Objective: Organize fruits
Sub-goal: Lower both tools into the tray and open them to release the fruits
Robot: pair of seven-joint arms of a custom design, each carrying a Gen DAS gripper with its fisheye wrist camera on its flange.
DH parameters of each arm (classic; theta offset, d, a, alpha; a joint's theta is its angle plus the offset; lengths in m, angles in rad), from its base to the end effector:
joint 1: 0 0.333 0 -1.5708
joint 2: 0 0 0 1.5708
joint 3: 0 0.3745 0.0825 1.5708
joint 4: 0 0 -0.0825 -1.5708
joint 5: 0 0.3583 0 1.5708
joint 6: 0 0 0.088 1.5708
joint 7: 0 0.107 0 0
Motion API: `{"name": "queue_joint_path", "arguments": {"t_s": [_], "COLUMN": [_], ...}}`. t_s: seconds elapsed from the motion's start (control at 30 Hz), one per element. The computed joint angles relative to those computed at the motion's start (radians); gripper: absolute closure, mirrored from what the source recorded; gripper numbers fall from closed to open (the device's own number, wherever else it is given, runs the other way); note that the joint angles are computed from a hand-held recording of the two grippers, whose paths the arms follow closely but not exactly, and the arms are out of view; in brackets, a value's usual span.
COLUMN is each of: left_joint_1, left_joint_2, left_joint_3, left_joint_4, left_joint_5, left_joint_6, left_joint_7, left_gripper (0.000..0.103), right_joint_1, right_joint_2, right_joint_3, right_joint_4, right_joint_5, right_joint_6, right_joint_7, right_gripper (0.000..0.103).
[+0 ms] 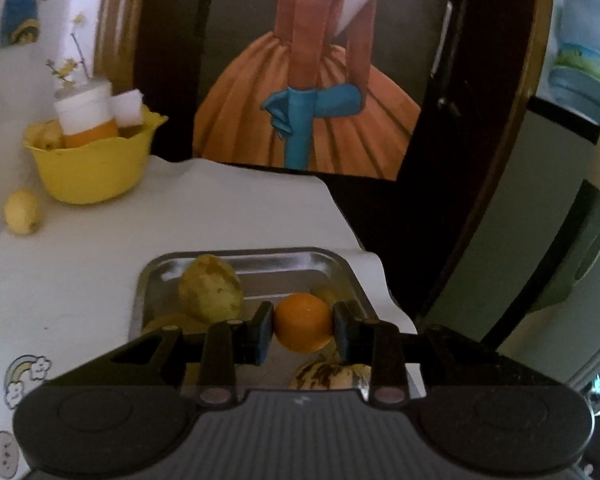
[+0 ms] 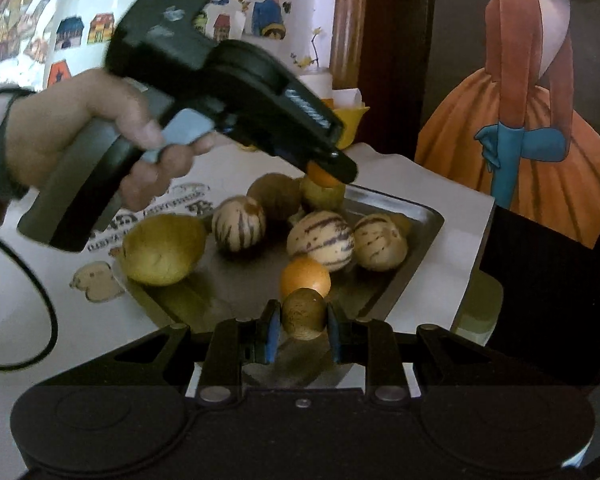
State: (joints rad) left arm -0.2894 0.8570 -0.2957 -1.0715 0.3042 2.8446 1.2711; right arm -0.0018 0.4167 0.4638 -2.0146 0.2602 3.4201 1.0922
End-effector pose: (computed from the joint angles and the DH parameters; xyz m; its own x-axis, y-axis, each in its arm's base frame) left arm 0.7479 -0.3740 0.4881 -0.3914 -0.9032 0.1761 -0.6005 0.1057 -0.7926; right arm 0.6164 0.2231 0.4550 0.4674 -0.8827 0.0489 -0.4464 -0.2834 -0.8487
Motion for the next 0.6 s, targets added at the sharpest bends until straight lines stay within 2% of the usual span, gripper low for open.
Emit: {"name": "queue_joint_path", "arguments": {"t_s": [0.07,0.43,0.6], "left_joint_1": [-0.007,-0.047,-0.072], "left_joint_2": [0.026,0.095,0.124], "left_joint_3": [-0.002,0.035,0.066], "left_joint_4": [0.044,0.182,0.261], "left_joint_5": [-0.005,-0.037,-0.041], "left_joint_6": [-0.033,-0.151,-0.234], "left_joint_7": [0.012,0.035,0.025], "left_gripper": [0.068,0.068,0.068], "right_joint_1": [0.001,0.105,0.107], "right_joint_2": [0.002,0.009,0.012], "right_joint_3": [-0.001,-0.094,-0.089], "right_joint_4": [0.003,0.048,0.057], "right_joint_5": [0.007,0.118,0.152], "right_joint_6": [-0.017,-0.047,-0.055], "right_joint_7": [0.005,-0.04,-0.055], "right_gripper": [0.077,0.077,0.076]}}
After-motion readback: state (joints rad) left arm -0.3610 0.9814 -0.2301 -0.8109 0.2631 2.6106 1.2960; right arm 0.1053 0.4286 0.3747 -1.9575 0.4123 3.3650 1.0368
